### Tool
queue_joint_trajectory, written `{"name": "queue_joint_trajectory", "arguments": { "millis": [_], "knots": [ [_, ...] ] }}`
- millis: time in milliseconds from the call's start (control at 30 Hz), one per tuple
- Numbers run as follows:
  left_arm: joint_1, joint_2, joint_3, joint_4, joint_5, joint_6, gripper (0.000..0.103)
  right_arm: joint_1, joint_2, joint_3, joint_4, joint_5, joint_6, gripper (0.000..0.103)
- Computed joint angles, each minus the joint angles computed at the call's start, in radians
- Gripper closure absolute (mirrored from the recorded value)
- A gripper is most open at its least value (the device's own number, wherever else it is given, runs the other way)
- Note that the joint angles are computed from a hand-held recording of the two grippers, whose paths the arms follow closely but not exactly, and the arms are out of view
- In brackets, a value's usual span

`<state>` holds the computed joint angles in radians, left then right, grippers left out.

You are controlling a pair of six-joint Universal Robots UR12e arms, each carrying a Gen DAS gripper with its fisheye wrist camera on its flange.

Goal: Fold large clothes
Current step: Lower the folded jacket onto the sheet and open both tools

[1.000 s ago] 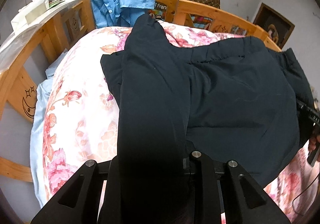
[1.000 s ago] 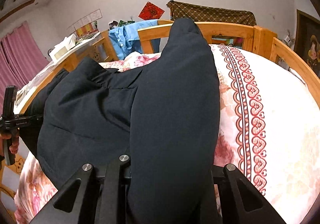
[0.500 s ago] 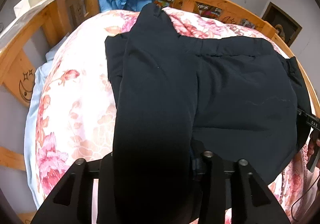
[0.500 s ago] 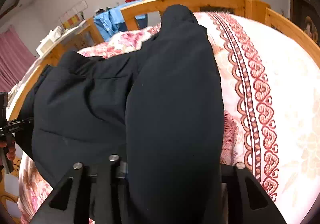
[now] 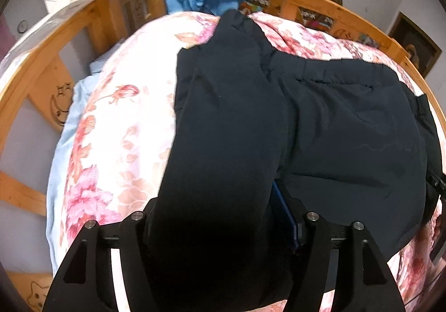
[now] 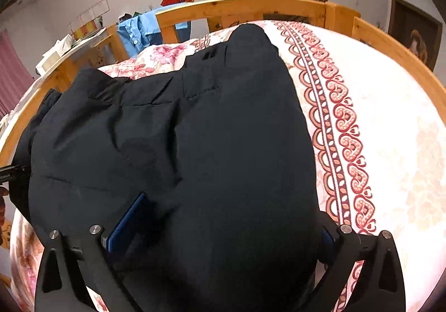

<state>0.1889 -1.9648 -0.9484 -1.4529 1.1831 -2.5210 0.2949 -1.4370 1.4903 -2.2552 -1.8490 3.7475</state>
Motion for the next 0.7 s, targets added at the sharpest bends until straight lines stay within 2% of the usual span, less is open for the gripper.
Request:
{"name": "queue_joint_trajectory", "arguments": {
  "millis": [100, 167, 367, 500, 633, 700],
  "knots": [
    [0.01, 0.032, -0.049, 0.085, -0.004, -0.032, 0.037, 0.008, -0.006, 0.006, -0.007, -0.023, 0.009, 0.0],
    [0.019, 0.053, -0.08, 0.139, -0.022, -0.056, 0.036, 0.015, -0.013, 0.013, -0.014, -0.047, 0.028, 0.0],
    [0.044, 0.101, -0.137, 0.21, -0.092, -0.086, 0.028, 0.039, -0.028, 0.024, -0.057, -0.096, 0.08, 0.0],
    [0.051, 0.146, -0.199, 0.276, -0.137, -0.068, 0.027, 0.063, -0.031, 0.025, -0.079, -0.133, 0.087, 0.0],
    [0.05, 0.186, -0.243, 0.289, -0.183, -0.026, 0.026, 0.088, -0.029, 0.021, -0.108, -0.172, 0.083, 0.0],
    [0.051, 0.205, -0.268, 0.298, -0.209, -0.009, 0.016, 0.102, -0.027, 0.02, -0.136, -0.188, 0.06, 0.0]
  ]
}}
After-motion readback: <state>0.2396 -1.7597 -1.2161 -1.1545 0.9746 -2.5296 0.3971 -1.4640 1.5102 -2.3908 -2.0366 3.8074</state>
